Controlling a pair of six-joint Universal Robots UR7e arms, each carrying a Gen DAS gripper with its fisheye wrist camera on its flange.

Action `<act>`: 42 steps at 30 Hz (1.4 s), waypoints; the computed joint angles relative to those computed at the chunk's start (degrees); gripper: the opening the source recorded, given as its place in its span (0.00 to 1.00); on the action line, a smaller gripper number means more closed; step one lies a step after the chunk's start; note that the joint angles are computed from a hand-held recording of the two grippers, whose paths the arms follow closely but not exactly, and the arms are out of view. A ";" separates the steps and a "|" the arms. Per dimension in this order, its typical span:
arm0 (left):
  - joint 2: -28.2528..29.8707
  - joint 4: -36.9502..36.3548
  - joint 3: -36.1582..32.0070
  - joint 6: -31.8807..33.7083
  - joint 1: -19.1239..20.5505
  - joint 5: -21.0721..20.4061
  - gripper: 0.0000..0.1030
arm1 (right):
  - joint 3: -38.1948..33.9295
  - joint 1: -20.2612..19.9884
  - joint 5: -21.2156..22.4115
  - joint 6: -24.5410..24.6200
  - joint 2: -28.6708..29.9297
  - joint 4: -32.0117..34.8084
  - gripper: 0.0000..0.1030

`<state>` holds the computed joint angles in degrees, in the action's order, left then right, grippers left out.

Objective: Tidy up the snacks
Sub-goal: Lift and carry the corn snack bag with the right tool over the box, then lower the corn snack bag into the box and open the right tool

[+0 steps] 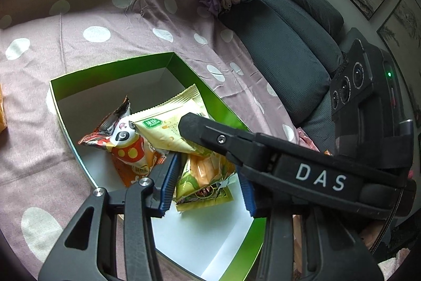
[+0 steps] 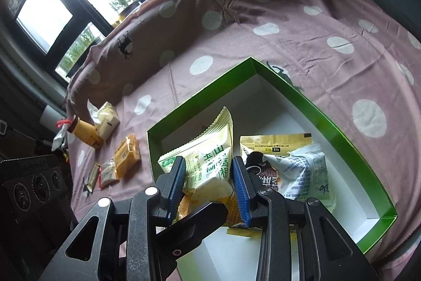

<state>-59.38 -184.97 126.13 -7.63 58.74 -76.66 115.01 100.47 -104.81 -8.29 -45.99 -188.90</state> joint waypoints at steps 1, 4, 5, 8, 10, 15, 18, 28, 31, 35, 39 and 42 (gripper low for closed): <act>0.08 1.21 -0.55 -0.24 0.29 -0.57 0.40 | -0.07 -0.04 -0.50 0.29 0.05 -0.13 0.36; 0.27 4.20 -1.69 -0.75 0.52 -1.11 0.40 | -0.30 -0.09 -2.15 1.31 0.22 -0.36 0.36; 0.38 4.71 -1.92 -0.90 0.42 -0.80 0.40 | -0.34 -0.17 -2.46 1.53 0.22 -0.23 0.36; 0.64 5.39 -2.20 -1.27 0.24 -0.10 0.38 | -0.89 -0.33 -3.16 2.02 0.43 0.63 0.36; 0.82 5.63 -2.44 -1.54 0.44 -0.36 0.37 | -1.28 -0.45 -3.03 2.24 0.64 1.34 0.36; 0.93 6.92 -2.71 -2.03 0.21 0.51 0.37 | -1.83 -0.41 -4.36 2.75 1.03 2.31 0.36; 0.99 6.24 -2.40 -1.92 -0.26 1.39 0.39 | -2.06 -0.29 -4.93 3.04 1.20 2.44 0.36; -2.08 3.74 0.89 -3.28 -1.60 6.26 0.53 | -2.73 0.70 -8.57 4.20 2.09 1.85 0.40; -4.21 3.09 2.73 -4.14 -2.06 8.37 0.55 | -2.68 0.73 -8.33 4.50 2.20 1.43 0.47; -7.85 1.08 6.10 -5.06 -3.57 13.12 0.64 | -3.23 1.91 -11.41 4.49 3.06 1.01 0.46; -12.64 0.72 10.12 -6.24 -5.32 20.72 0.76 | -3.39 2.76 -12.83 4.52 3.52 0.35 0.47; -17.07 0.46 13.31 -8.54 -5.55 27.27 0.78 | -3.92 3.67 -14.84 4.82 4.44 -0.71 0.55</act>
